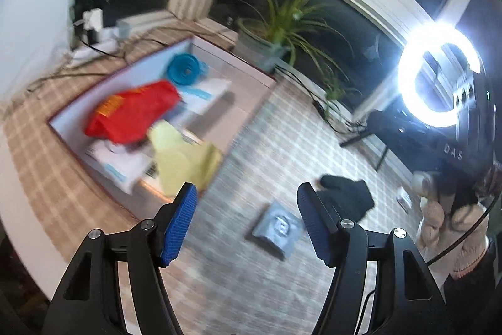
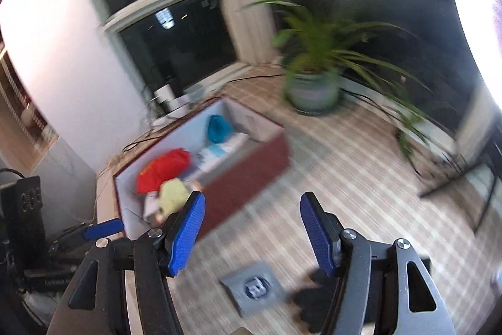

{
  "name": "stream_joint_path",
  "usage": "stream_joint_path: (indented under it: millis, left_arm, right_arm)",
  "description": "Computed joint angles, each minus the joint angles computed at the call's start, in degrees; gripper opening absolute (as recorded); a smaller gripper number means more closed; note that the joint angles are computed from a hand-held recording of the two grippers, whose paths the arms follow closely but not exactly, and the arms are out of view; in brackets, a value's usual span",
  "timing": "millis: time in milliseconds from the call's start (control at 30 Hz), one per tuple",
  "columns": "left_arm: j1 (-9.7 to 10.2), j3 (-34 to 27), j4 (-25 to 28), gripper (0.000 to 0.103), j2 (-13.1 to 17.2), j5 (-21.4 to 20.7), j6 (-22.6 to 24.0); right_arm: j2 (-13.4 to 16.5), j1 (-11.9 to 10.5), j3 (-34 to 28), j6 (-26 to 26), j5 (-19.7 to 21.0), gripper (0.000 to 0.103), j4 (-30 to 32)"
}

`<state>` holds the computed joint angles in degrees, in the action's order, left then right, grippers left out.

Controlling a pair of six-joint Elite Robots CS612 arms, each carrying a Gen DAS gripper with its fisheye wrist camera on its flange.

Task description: Organize soft objects

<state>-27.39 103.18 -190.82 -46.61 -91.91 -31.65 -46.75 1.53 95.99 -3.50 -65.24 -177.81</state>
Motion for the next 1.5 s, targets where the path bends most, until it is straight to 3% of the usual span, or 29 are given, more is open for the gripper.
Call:
stream_joint_path:
  millis: [200, 400, 633, 933, 1067, 1500]
  left_arm:
    - [-1.15, -1.8, 1.0, 0.066, 1.6, -4.9, 0.9]
    - [-2.47, -4.9, 5.1, 0.066, 3.7, -8.6, 2.2]
    - [-4.21, -8.2, 10.2, 0.066, 6.3, -11.0, 2.5]
    - [-5.14, -13.6, 17.1, 0.066, 9.6, -10.0, 2.3]
    - [-5.26, -16.2, 20.0, 0.066, 11.0, -9.6, 2.5]
    - [-5.86, -21.2, 23.8, 0.068, 13.6, -8.4, 3.9]
  right_arm:
    - [-1.7, -4.6, 6.6, 6.1, -2.2, 0.059, -3.9]
    - [-2.2, -8.2, 10.0, 9.0, -4.9, 0.06, -1.4]
    - [-0.6, -11.3, 9.8, 11.3, -4.0, 0.06, 1.4]
    - [3.4, -12.9, 6.1, 11.6, 0.0, 0.06, 5.5]
    - [5.1, -13.0, 3.9, 11.0, -0.2, 0.06, 7.2]
    - [8.0, -12.6, 0.6, 8.8, 2.7, 0.06, 10.0]
